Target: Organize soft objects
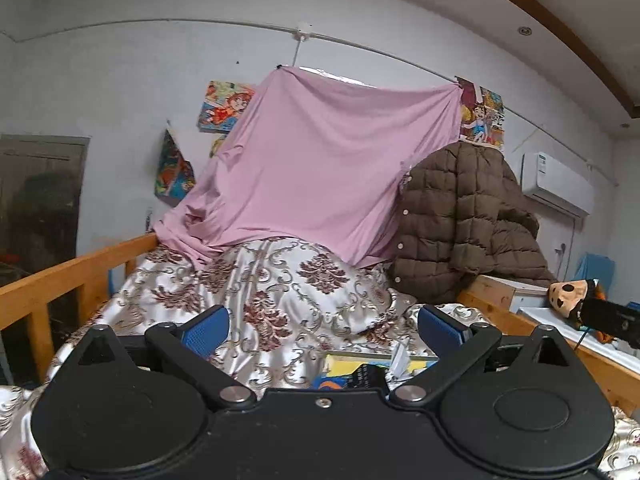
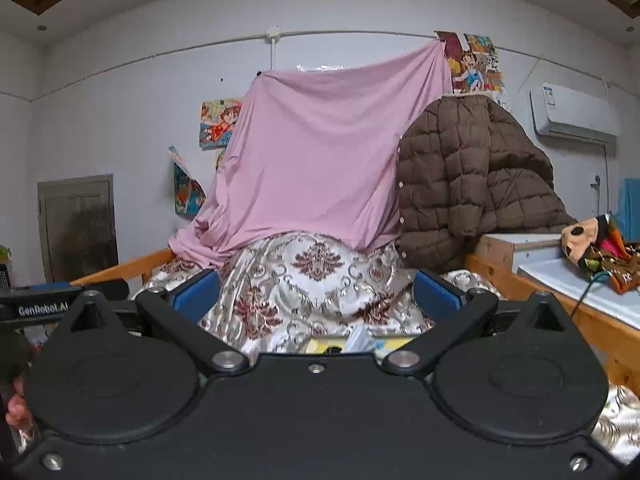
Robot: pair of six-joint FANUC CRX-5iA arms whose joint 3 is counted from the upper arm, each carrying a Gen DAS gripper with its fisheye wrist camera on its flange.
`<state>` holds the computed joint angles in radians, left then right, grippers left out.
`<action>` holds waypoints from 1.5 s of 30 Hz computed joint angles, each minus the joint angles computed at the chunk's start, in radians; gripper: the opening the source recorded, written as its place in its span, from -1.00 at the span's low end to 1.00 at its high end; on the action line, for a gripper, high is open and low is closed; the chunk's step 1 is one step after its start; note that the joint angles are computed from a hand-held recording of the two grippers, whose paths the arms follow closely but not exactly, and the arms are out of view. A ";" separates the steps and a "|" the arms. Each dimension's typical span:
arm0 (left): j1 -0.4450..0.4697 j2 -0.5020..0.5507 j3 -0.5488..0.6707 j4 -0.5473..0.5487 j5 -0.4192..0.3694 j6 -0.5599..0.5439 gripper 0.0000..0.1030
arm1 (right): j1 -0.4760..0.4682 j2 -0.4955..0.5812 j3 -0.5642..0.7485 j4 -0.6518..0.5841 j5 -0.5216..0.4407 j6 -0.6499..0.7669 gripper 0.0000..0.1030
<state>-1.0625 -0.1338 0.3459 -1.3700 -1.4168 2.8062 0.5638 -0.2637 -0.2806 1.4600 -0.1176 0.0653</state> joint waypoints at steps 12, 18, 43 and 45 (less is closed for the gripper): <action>-0.102 -0.009 -0.023 -0.011 -0.129 0.032 0.98 | 0.116 -0.098 -0.111 -0.139 -0.141 0.067 0.99; -0.121 -0.019 -0.054 0.022 -0.172 0.061 0.98 | 0.185 -0.136 -0.155 -0.206 -0.226 0.116 0.99; -0.020 -0.020 -0.206 0.241 -0.099 0.116 0.98 | 0.356 -0.123 -0.278 -0.358 -0.443 0.003 0.99; -0.012 -0.021 -0.215 0.251 -0.093 0.120 0.98 | 0.358 -0.123 -0.297 -0.330 -0.450 -0.039 0.99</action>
<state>-1.0741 -0.1553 0.1309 -1.1192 -1.5099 2.9262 0.9220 -0.3868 -0.5772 1.1296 -0.5678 0.0265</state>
